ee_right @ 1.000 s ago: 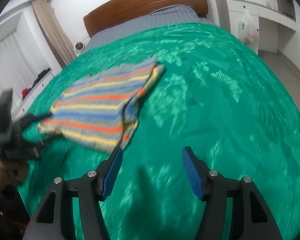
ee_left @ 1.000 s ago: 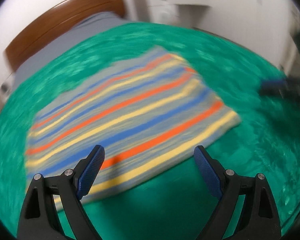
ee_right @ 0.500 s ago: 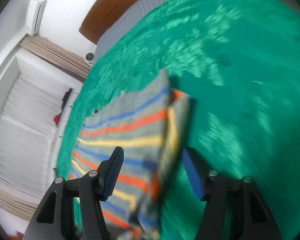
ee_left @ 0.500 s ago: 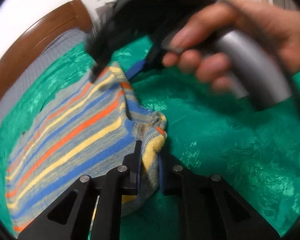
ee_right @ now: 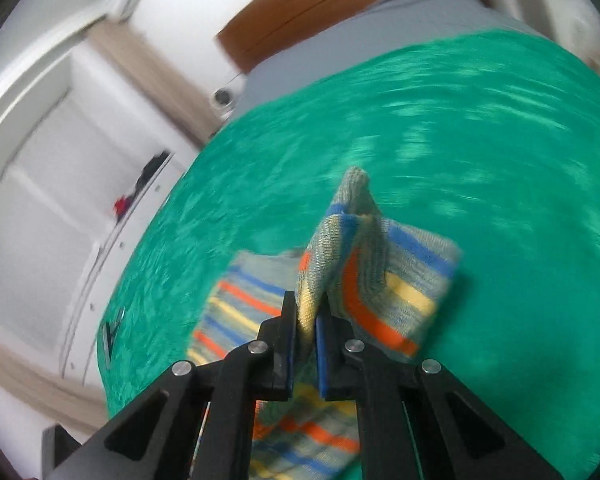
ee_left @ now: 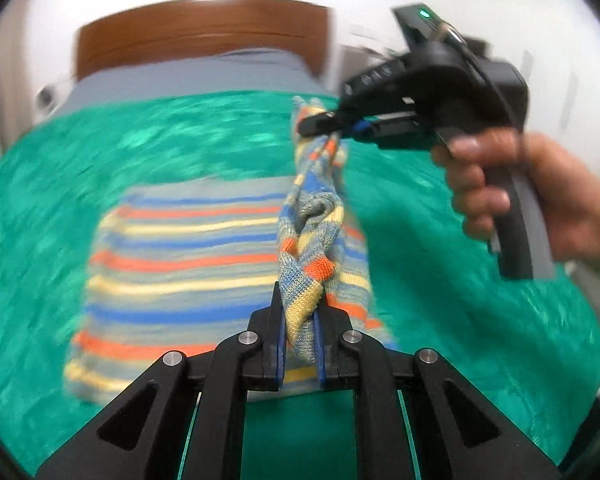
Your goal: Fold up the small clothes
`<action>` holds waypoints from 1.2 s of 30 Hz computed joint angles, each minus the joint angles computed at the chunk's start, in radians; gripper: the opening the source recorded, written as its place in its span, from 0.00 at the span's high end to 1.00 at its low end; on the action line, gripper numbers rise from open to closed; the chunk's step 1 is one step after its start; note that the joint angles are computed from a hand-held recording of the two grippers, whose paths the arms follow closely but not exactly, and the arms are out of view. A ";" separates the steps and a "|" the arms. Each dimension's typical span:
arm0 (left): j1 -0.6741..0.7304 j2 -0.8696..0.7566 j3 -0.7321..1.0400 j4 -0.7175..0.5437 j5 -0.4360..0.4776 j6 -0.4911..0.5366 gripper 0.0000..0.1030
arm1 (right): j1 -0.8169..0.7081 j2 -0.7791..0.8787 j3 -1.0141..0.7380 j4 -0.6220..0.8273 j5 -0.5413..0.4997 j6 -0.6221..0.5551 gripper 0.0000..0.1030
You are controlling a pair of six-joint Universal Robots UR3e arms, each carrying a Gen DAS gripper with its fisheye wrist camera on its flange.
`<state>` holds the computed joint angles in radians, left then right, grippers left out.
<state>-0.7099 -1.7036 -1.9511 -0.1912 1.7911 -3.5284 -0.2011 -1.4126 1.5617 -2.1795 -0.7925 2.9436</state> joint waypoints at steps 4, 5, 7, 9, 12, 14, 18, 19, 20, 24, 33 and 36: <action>0.138 0.161 -0.203 0.025 -0.058 -0.040 0.91 | 0.222 0.183 -0.156 -0.127 -0.092 0.163 0.92; 0.160 0.188 -0.245 0.033 -0.067 -0.046 0.91 | 0.272 0.236 -0.212 -0.136 -0.117 0.189 0.92; 0.230 0.238 -0.314 0.041 -0.115 -0.047 0.91 | 0.347 0.336 -0.316 -0.141 -0.167 0.221 0.92; 0.285 0.266 -0.362 0.041 -0.151 -0.049 0.90 | 0.403 0.426 -0.411 -0.136 -0.200 0.249 0.92; 0.332 0.319 -0.408 0.001 -0.175 -0.062 0.78 | 0.464 0.513 -0.486 -0.148 -0.250 0.280 0.91; 0.360 0.347 -0.424 -0.029 -0.198 -0.053 0.54 | 0.476 0.545 -0.503 -0.139 -0.232 0.295 0.75; 0.407 0.438 -0.476 -0.030 -0.234 -0.025 0.27 | 0.426 0.452 -0.319 -0.277 -0.138 0.338 0.57; 0.422 0.446 -0.479 -0.033 -0.254 -0.014 0.27 | 0.408 0.410 -0.262 -0.305 -0.123 0.337 0.57; 0.432 0.437 -0.471 -0.036 -0.268 -0.006 0.27 | 0.382 0.351 -0.192 -0.319 -0.109 0.324 0.57; 0.401 0.328 -0.351 -0.134 -0.188 -0.008 0.34 | 0.324 0.157 -0.009 -0.277 -0.110 0.199 0.57; 0.539 0.519 -0.385 -0.334 -0.314 0.077 0.37 | 0.239 -0.200 0.391 -0.108 -0.140 -0.141 0.57; 0.615 0.464 -0.280 -0.338 -0.422 0.184 0.23 | 0.180 -0.208 0.352 -0.128 -0.088 -0.104 0.57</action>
